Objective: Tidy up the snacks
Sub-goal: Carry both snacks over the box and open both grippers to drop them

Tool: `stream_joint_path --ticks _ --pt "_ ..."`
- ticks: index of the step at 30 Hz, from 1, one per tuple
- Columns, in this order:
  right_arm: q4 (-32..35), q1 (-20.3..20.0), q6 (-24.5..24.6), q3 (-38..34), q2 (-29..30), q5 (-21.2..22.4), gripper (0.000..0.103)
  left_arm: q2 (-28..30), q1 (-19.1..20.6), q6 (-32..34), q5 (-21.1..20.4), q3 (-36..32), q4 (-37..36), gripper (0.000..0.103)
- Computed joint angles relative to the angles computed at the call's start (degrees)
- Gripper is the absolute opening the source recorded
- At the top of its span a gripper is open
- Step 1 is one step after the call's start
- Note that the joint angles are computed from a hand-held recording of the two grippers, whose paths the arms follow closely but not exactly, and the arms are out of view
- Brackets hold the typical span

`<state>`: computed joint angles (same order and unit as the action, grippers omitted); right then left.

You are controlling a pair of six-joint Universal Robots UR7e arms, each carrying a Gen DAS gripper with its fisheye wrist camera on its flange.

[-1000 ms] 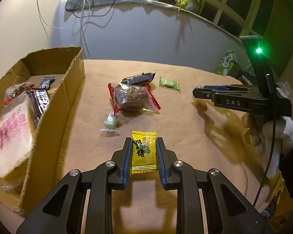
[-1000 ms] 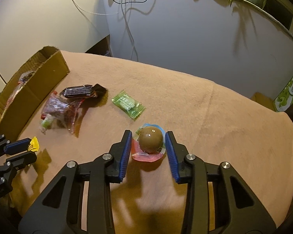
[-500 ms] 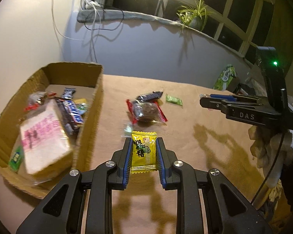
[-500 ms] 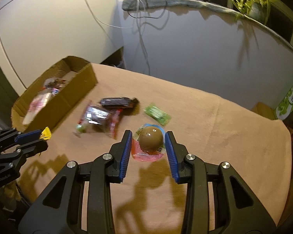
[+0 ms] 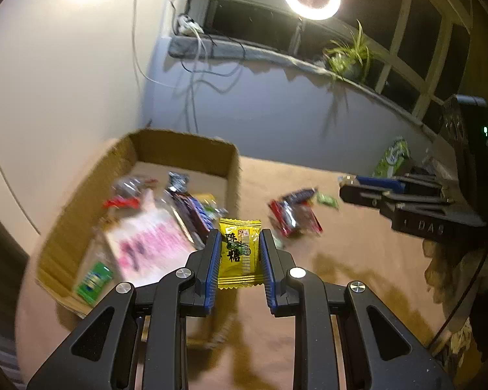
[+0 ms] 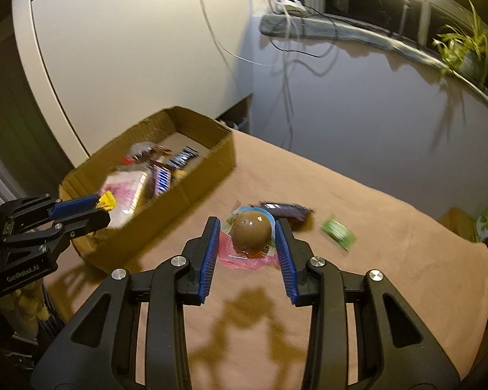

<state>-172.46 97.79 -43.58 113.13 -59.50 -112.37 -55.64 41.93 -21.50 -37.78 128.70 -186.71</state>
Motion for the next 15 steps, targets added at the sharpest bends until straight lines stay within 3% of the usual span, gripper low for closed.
stream_joint_path --ticks 15 --pt "2.92 3.65 1.99 -7.84 9.69 1.60 0.036 -3.52 5.80 6.79 -0.59 -3.09 -0.01 0.022"
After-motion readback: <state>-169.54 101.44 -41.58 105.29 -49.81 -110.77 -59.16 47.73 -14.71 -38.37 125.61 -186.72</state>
